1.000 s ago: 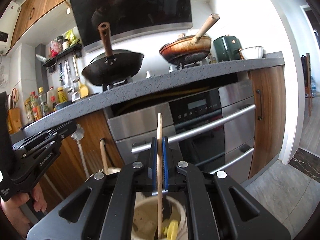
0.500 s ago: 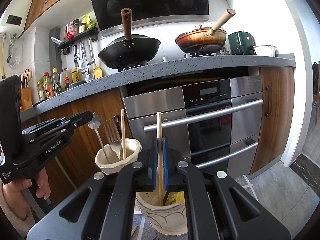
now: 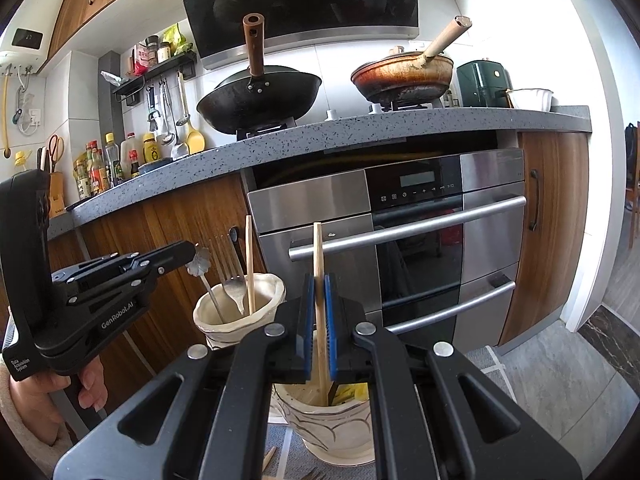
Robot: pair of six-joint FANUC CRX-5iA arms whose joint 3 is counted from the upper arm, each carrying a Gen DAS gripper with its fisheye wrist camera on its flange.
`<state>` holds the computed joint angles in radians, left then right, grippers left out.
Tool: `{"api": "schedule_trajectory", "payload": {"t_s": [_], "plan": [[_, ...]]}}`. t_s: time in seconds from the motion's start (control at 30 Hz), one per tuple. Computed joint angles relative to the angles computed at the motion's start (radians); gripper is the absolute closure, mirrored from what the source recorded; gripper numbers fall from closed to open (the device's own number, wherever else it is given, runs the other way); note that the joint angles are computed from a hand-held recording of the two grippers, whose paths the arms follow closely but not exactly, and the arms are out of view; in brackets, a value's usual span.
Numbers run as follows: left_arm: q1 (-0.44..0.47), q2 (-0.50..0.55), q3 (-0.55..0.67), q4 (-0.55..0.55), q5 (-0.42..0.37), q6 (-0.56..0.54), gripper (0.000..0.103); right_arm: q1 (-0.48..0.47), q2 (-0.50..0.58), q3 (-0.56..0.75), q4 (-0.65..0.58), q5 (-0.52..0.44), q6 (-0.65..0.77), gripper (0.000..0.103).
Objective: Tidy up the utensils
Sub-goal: 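Lower the chopstick and spoon into the holder pots and open both tools, then withdraw both tools from the holder back over the cloth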
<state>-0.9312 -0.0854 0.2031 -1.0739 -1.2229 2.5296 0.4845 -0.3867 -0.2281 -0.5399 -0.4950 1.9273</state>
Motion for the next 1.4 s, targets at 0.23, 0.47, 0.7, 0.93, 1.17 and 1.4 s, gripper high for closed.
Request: {"api": "schedule_trajectory", "payload": {"t_s": [0.23,0.47,0.7,0.93,1.17,1.4], "plan": [[0.004,-0.001,-0.004,0.013,0.001,0.002,0.1,0.018,-0.004,-0.01,0.043,0.014,-0.042,0.097],[0.021,-0.012,-0.002,0.054,0.006,-0.004,0.085,0.009,-0.018,-0.007,0.02,0.006,-0.031,0.081],[0.005,-0.02,0.004,0.056,-0.024,0.011,0.076,0.027,-0.057,-0.027,0.085,0.007,-0.089,0.071],[-0.072,-0.034,0.018,0.013,-0.095,0.041,0.058,0.017,-0.124,-0.06,0.144,-0.03,-0.149,0.045],[-0.167,-0.046,0.022,-0.02,-0.154,0.066,0.041,0.034,-0.22,-0.125,0.239,-0.069,-0.216,0.031],[-0.251,-0.07,0.003,-0.023,-0.203,0.125,0.029,0.04,-0.312,-0.181,0.322,-0.128,-0.26,0.019]]}}
